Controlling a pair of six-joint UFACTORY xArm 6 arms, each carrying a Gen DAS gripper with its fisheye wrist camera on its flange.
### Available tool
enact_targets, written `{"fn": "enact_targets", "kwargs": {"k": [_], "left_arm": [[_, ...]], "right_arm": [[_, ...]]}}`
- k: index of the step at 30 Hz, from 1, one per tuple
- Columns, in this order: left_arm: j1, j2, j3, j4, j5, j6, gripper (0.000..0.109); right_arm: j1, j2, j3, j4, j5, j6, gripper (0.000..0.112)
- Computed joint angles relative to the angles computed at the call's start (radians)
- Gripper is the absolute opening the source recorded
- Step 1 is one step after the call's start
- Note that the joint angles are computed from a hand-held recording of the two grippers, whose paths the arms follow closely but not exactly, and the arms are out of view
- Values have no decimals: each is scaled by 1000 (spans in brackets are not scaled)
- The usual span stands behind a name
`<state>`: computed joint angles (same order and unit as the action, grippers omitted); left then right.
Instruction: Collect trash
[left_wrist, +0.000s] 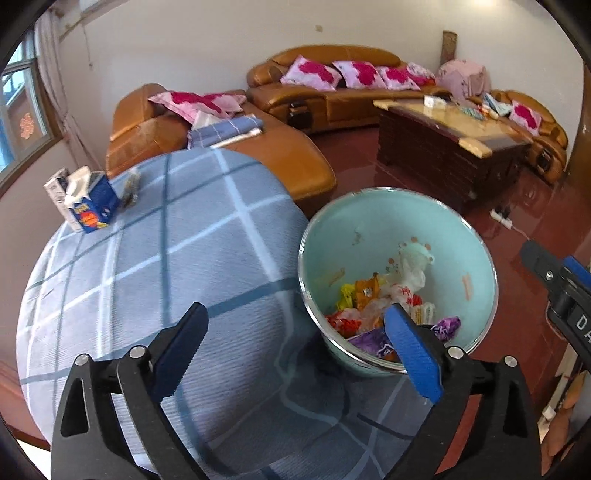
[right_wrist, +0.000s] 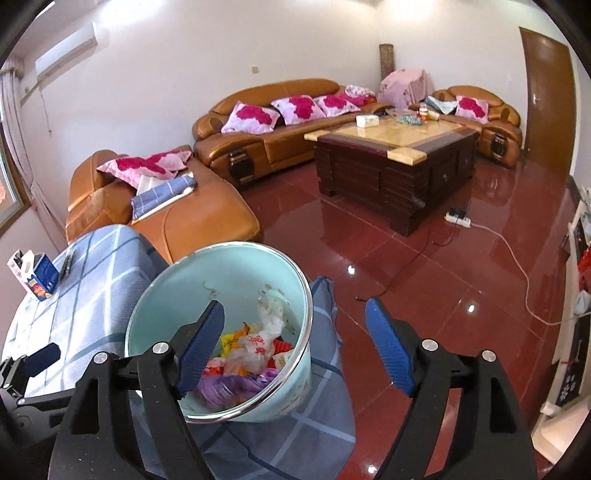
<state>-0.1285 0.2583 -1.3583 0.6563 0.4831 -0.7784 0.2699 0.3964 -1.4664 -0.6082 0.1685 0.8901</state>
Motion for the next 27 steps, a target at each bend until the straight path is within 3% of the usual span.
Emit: {"fn": "enact_targets", "kwargs": {"k": [7,11,15,27], "left_arm": [[11,-119,89,174,-30,-156,97],[14,-180,120,301,-41,-277,97],[15,-220,137,384,-43,-361,97],[22,-247,152,401,-49,-399,97]], "right_arm": [[-3,-92,46,-337,-32,307,81],[-6,-147,43,-637,-35,590,83],[-2,-186,41,-828,-20,776,85],[-1,-186,36,-851,-13,809,85]]}}
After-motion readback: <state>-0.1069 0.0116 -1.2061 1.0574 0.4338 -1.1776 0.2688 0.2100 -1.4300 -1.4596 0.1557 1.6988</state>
